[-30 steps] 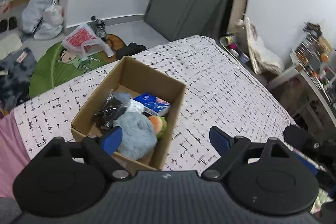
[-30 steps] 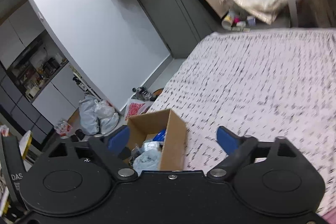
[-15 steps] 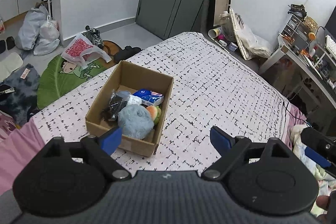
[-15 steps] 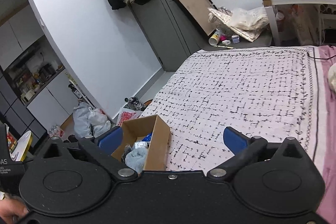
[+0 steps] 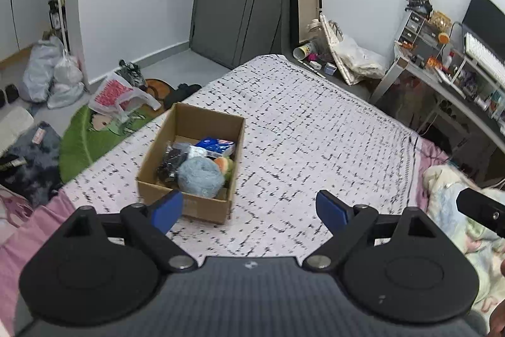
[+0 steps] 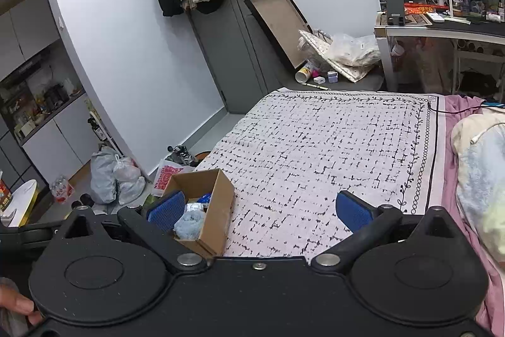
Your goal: Organize soft objects
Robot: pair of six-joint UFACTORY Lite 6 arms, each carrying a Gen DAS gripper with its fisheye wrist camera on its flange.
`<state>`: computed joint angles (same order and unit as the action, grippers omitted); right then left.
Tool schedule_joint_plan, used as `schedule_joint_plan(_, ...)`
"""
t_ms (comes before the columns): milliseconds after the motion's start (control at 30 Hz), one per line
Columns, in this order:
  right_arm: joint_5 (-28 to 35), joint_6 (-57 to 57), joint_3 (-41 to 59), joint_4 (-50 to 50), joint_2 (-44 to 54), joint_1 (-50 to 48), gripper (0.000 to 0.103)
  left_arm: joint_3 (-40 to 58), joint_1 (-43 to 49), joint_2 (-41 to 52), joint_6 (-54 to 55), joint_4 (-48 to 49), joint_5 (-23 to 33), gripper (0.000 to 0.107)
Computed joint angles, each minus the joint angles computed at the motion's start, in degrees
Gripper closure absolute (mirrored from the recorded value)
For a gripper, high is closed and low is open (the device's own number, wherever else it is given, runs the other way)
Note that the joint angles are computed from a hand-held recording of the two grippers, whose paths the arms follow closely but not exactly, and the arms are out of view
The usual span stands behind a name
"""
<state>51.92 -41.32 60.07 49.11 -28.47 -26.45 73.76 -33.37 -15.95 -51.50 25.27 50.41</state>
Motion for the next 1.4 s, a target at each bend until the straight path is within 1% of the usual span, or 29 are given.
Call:
schedule_joint_plan(67, -0.8, 2.6, 0.4, -3.6, -0.2, 2.0, 0.0, 0.4, -0.8, -0.4, 0.3, 0.1, 1.5, 0.017)
schedule_joint_plan(133, -0.6, 3.7, 0.1, -5.0, -0.4, 2.5, 0.0, 0.3, -1.8, -0.9, -0.2, 0.8, 2.8, 0.017)
schedule_joint_plan(233, 1.8, 2.7, -0.7, -3.8, -1.3, 0.6, 0.0, -0.1, -3.9, -1.8, -0.7, 2.5, 4.6, 0.017)
schedule_joint_plan(333, 1.9, 3.8, -1.3, -5.3, -2.6, 0.8, 0.0, -0.7, -4.8, -2.7, -0.2, 2.3, 5.6, 0.017)
schedule_joint_plan(533, 4.2, 2.8, -3.4, -5.6, -5.5, -0.4, 0.0, -1.6, -5.4, -4.7, 0.3, 2.1, 6.7, 0.017)
schedule_joint_plan(733, 6.4, 1.3, -5.4, -4.7, -7.2, -2.5, 0.0, -3.2, -5.9, -6.4, 0.6, 2.5, 6.8, 0.017)
schedule_joint_plan(967, 6.5, 1.4, -5.5, -5.5, -7.3, -2.7, 0.0, -4.9, -4.7, -7.6, 2.7, 0.8, 5.5, 0.017)
schedule_joint_plan(1200, 6.2, 2.0, -5.5, -6.0, -7.0, -2.1, 0.0, -4.7, -5.2, -7.0, 1.9, 0.8, 5.8, 0.017)
schedule_joint_plan(1400, 6.0, 1.8, -5.6, -5.9, -6.6, -1.9, 0.0, -5.8, -3.8, -7.1, 3.2, -0.4, 4.7, 0.017)
